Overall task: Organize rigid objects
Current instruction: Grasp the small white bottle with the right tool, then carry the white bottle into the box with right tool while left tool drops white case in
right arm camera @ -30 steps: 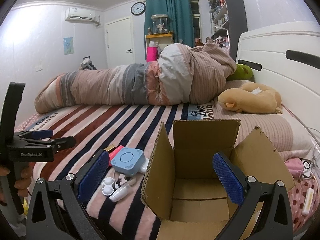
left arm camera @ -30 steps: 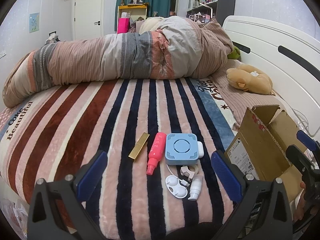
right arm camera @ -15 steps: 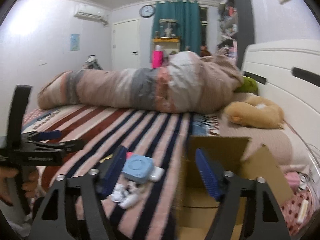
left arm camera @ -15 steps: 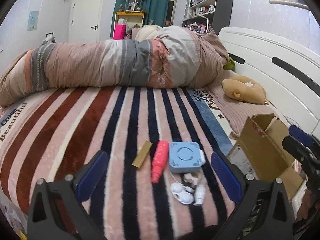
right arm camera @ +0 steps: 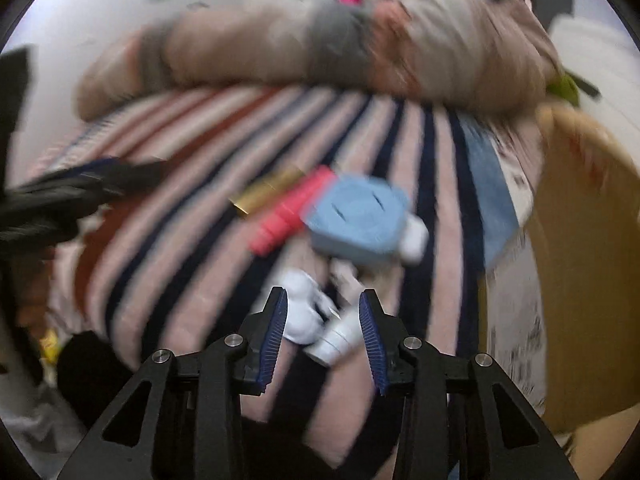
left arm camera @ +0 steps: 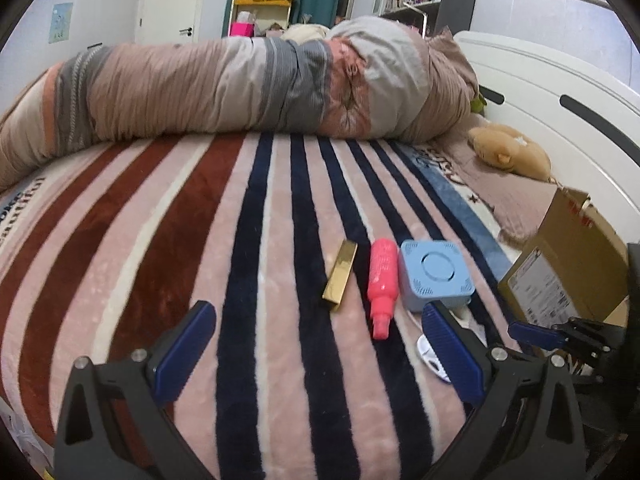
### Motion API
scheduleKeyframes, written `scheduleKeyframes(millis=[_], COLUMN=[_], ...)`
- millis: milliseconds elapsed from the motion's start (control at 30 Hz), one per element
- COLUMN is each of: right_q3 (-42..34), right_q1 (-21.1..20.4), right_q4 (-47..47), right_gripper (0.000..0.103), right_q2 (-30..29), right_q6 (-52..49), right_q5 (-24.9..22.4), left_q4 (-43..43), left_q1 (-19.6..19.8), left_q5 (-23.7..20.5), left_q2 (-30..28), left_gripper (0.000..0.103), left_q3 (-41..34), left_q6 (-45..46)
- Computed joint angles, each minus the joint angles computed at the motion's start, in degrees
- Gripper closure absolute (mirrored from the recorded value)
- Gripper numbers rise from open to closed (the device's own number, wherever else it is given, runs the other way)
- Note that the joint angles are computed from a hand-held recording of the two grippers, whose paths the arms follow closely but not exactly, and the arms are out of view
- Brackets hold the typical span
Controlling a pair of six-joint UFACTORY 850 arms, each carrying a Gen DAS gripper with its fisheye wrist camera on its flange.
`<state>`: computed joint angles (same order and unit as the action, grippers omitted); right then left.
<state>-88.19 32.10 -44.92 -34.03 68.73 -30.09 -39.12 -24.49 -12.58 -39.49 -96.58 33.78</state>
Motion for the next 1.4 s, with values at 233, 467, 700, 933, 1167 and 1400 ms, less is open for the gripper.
scheduleKeyframes(millis=[233,467,700,933,1167,1400], right_q3=[-0.6,-0.4,3.6,2.9,6.0,5.9], right_q1=[-2.7,-1.6,-3.1,-2.4,-3.1,-3.7], right_q4=[13.1,8.2,3.3,-0.6,-1.9,-0.7], right_gripper=[0.07,0.083,0.083,0.083,0.083,0.083], right_q2=[-2.2,-2.2,-0.4,-1.2,0.5,0.5], right_q6=[-8.9,-5.1,-0.6,2.3,4.9,3.3], right_q5=[1.3,-5.5,0.1,-1.4,1.8,3.2], left_q4=[-5.2,-4.8,-4.9,-19.6,-13.1,-2.4], left_q1=[-0.3,-1.0,-1.5,-1.2,-2.9,-3.7], left_q5=[-1.9,-1.9,-3.1,-10.6,-21.7,-16.1], left_q2=[-2.1,-3.0,-3.1,-4.2,-11.6,-9.6], left_gripper=[0.001,0.001,0.001,0.002,0.028,0.077], left_q3=[-1.6,-1.8,-1.2,-1.5,-10.4,-8.2], left_q6=[5.1,5.7,6.4,22.6,16.6,10.0])
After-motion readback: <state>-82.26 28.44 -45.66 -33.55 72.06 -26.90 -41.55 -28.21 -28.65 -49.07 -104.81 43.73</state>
